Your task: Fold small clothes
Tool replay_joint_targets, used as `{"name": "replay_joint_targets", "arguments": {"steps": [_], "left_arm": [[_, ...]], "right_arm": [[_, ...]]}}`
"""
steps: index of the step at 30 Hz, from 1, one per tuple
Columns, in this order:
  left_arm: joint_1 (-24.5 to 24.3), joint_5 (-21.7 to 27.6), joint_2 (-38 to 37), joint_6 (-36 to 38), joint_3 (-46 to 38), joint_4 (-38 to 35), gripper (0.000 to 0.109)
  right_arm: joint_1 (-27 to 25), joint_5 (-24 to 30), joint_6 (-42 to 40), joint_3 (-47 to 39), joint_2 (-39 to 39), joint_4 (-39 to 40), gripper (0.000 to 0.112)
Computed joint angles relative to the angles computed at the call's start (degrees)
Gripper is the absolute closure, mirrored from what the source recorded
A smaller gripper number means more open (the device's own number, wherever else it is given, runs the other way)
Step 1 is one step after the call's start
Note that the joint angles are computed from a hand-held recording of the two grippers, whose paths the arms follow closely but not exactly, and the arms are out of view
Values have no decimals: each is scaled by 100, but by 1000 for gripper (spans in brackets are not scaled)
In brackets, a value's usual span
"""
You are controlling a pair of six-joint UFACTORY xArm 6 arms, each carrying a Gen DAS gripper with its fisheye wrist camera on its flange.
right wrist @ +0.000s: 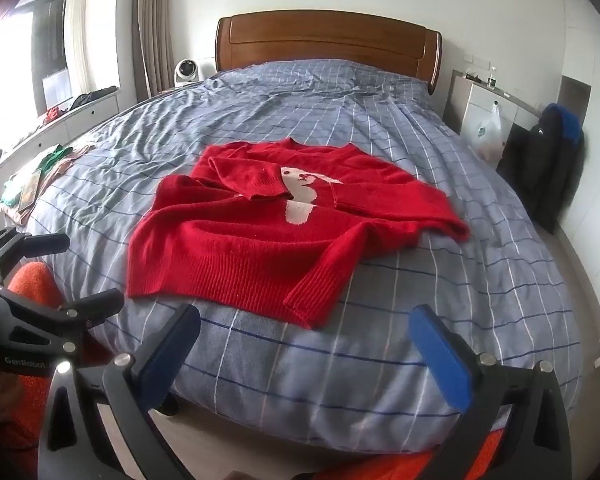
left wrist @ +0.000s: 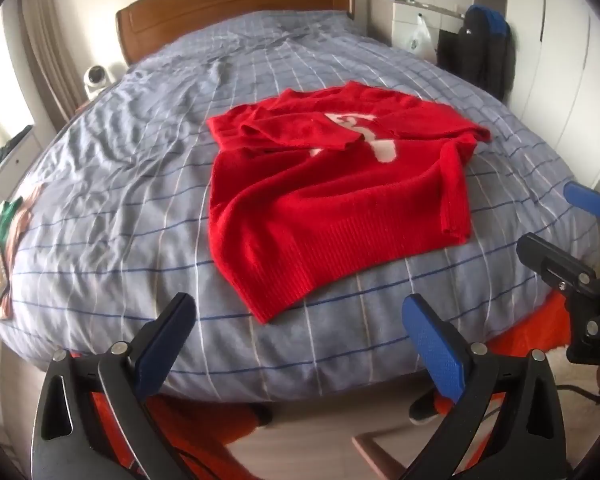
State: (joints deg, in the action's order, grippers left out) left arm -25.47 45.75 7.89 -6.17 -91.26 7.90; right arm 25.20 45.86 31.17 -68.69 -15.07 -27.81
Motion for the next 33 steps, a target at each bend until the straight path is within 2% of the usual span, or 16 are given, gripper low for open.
{"name": "replay_joint_targets", "arguments": {"steps": [9,11,12,19,22,29,33], "left_arm": [[-43,-12,-148,-60,257,45,6],[-30,75,-20,-15,44,21,6],[-11,-164,-28,-27,123,-34,6],[7,-297,-63,-33,212,2,6],[1,96,6,40,-1,-62,6],[-16,298,-3,56,-56,-73,6],[-15,-61,-80,-22,151,40,6]], "right_arm": [[26,19,-24,42,-3,36,10],[30,30,-29,43,3,64,10],[30,37,-34,28,13,70,10],[31,42,-34,29,12,71,10],[31,38,-34,25,12,66,10],[33,40,-42,14,19,71,10],[36,35,-25,24,15,54,10]]}}
